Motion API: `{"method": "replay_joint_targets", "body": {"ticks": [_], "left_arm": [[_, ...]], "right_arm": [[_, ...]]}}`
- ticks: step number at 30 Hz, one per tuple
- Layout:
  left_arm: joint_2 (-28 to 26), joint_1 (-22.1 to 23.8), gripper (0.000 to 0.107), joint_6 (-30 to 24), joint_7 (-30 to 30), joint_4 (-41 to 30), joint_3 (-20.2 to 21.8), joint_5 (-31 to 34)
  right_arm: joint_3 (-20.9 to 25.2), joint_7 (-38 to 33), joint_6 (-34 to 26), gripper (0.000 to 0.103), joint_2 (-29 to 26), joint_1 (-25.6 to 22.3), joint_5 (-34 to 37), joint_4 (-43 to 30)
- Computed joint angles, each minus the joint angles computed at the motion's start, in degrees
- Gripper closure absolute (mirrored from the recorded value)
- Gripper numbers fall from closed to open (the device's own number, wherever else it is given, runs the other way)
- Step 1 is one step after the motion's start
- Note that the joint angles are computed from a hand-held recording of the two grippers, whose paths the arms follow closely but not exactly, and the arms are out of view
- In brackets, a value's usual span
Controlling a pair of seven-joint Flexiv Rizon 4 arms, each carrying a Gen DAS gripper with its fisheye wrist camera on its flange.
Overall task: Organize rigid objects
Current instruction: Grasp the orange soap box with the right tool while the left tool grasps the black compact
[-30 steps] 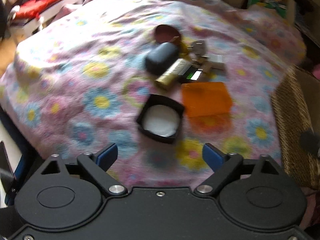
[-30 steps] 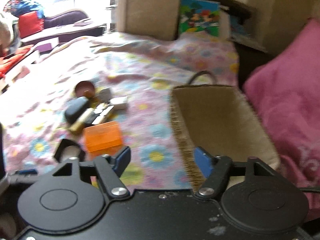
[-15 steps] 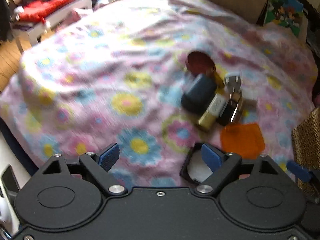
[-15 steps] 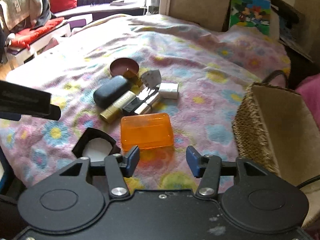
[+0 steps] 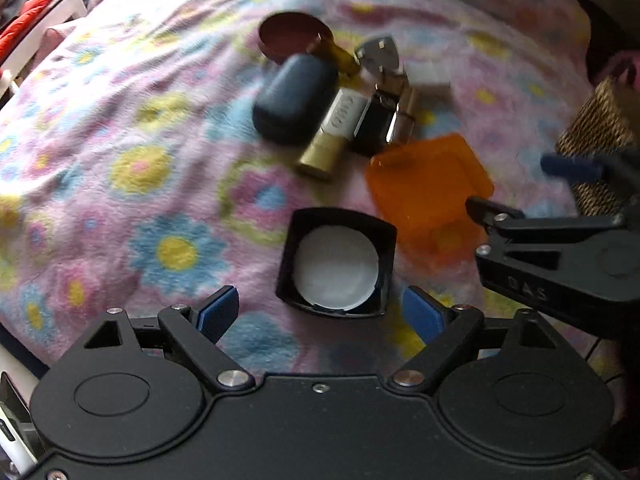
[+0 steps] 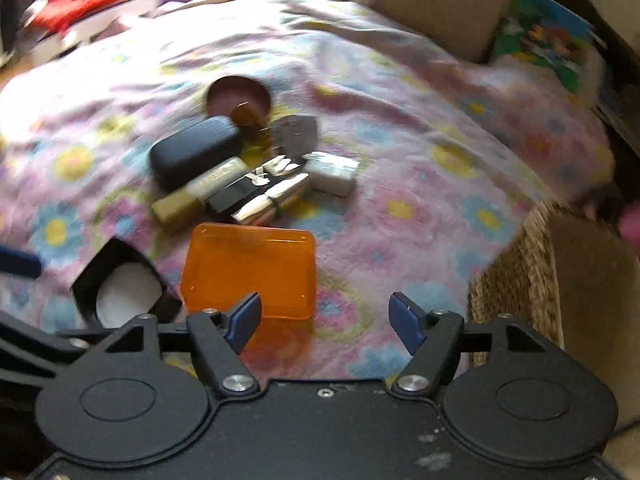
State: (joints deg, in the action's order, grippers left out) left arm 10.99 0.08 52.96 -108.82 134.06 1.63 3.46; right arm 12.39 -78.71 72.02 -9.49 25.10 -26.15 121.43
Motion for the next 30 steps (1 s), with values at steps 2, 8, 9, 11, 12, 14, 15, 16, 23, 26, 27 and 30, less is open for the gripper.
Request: {"method": "replay_joint_targets", "body": {"ticks": [2,8,9,11,12,14,15,16,23,26,27,30], "left_arm": [[-1.6,0.4,0.021,-1.5,-1.5,-1.3,-0.8,1.1],[-5.0,0.3,0.036,0.8,-3.2,-2.0,0.4,-0.5],[-5.4,0.1,0.041,1.5,-2.1,-1.6,0.8,-2.5],[-6.3,0.2,0.044,1.5,-2.4,-2.1,0.8,-3.0],[-6.3,0.2,0.044,1.7,-2.9,-2.1,0.9,-2.8],[-6.6,0.5,0.045,2.0,-3.9,-2.6,0.9,-1.9],[-6.8,0.6,0.045,1.8,-4.5,-2.9,0.9,-1.3],[-7.0,0.6,0.045,1.6,-4.6,-3.1,1.0,-1.3],[-8.5,0.9,0.044,1.3,-4.5,-4.1,1.5,-2.2],[-8.8,0.9,0.044,2.3,-4.4,-3.7,1.7,-2.9],[-8.6,0.9,0.044,2.6,-4.3,-3.3,1.8,-3.0],[-8.2,0.9,0.045,3.7,-5.0,-2.8,1.9,-2.7]], "right_arm": [[1.8,-8.6,-1.8,0.033,-0.7,-1.1,3.0,-1.7],[6.5,-36.4,-9.0,0.031,-3.3,-4.0,16.4,-9.2],[7.5,-42.0,-11.6,0.030,-3.9,-4.8,19.9,-11.3],[7.8,-49.6,-15.7,0.029,-4.7,-4.7,22.7,-13.8],[7.7,-52.9,-16.8,0.029,-5.0,-4.5,23.3,-14.4],[7.8,-59.6,-16.4,0.029,-5.3,-4.0,24.3,-14.3],[7.5,-61.4,-15.3,0.029,-5.6,-3.6,24.3,-14.0],[7.2,-62.6,-14.3,0.029,-6.0,-3.0,24.2,-14.0],[8.1,-69.5,-19.4,0.021,-10.9,-2.7,29.0,-20.1],[8.3,-68.2,-27.4,0.035,-11.9,-3.5,33.7,-24.8],[8.0,-66.7,-28.5,0.039,-11.8,-3.4,34.8,-25.4],[6.1,-59.7,-24.8,0.040,-9.6,-1.7,34.2,-21.7]]}}
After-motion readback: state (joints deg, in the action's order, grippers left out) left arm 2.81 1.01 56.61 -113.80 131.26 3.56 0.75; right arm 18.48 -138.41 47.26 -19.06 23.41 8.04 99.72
